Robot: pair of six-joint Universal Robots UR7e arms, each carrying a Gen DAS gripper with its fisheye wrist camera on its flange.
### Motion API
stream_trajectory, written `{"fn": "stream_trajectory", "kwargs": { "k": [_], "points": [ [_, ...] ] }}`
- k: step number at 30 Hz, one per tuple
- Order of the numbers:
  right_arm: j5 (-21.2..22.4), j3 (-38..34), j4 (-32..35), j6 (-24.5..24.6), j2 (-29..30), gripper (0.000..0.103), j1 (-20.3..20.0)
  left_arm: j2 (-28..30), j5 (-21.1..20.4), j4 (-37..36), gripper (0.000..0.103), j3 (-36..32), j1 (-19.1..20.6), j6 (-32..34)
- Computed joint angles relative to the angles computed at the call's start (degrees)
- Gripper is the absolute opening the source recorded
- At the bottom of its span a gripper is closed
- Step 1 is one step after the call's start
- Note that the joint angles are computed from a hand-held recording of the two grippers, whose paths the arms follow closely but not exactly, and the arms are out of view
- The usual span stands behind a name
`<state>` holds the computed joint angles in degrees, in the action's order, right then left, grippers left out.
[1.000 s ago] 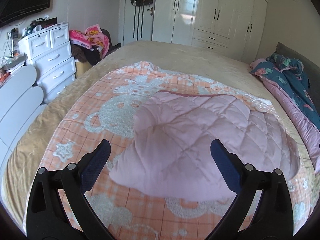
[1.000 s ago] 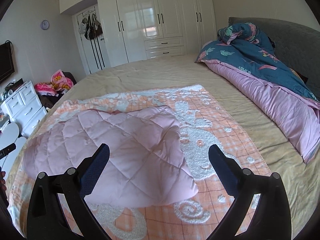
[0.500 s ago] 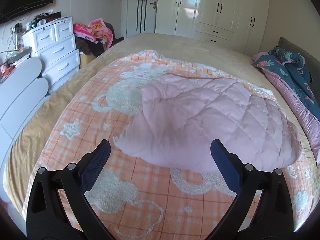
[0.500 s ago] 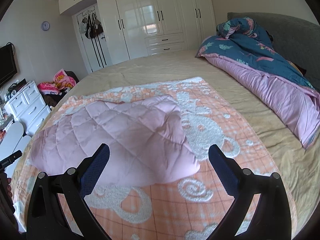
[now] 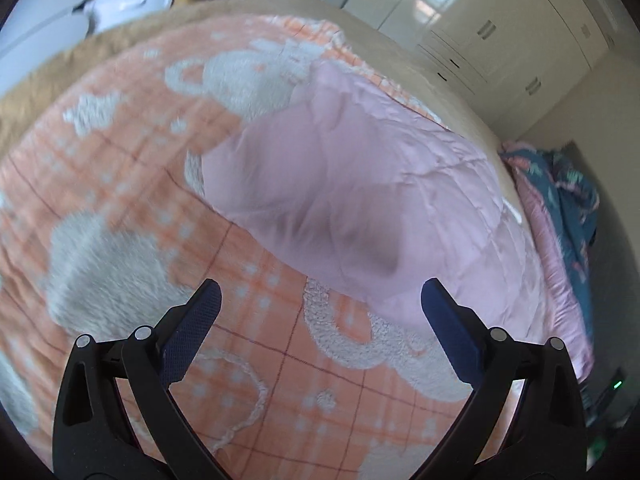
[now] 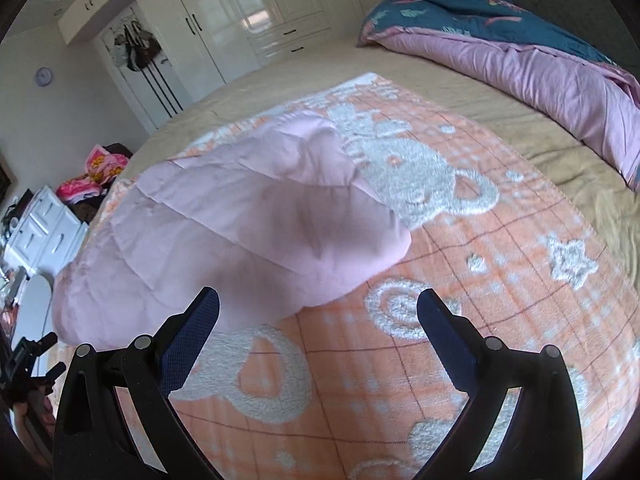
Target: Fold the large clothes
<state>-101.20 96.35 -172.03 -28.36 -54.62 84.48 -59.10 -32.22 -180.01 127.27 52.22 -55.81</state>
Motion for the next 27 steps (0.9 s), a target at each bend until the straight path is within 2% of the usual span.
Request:
{"fn": "stream_trajectory", "kwargs": {
  "k": [5,9,11,14,18,21,27],
  "points": [
    [0.33,-1.56,2.03,3.06,1.56,0.099,-0.52,1.7,-3.03,-8.29,0.094,-0.34,2.07,1.23],
    [0.89,-3.74,3.57,7.93,3.11,0.099,-0.99,4.18,-10.57,-18.0,0.094,-1.46,5.58,1.41],
    [2.01,-5.1,4.91,11.22,3.86,0.099,-1.32,5.21,-11.78,-20.3,0.094,-2.45,6.82,1.4],
    [3.8,-7.4,7.04,14.29,5.18,0.099,-1.68,6.42,-11.54,-21.51,0.094,-4.38,7.81,2.65],
    [7.1,-10.92,11.24,18.74,7.67,0.099,-2.56,7.8,-13.27,-21.45,0.095,-6.82,9.61,3.13],
    [9.02,-12.19,11.08,19.58,9.04,0.099,-2.88,8.89,-15.01,-22.41,0.095,-8.12,11.14,3.72],
    [13.28,-14.72,9.2,20.9,12.01,0.099,-3.89,10.38,-14.23,-23.07,0.095,-10.23,11.73,7.21]
  ]
}}
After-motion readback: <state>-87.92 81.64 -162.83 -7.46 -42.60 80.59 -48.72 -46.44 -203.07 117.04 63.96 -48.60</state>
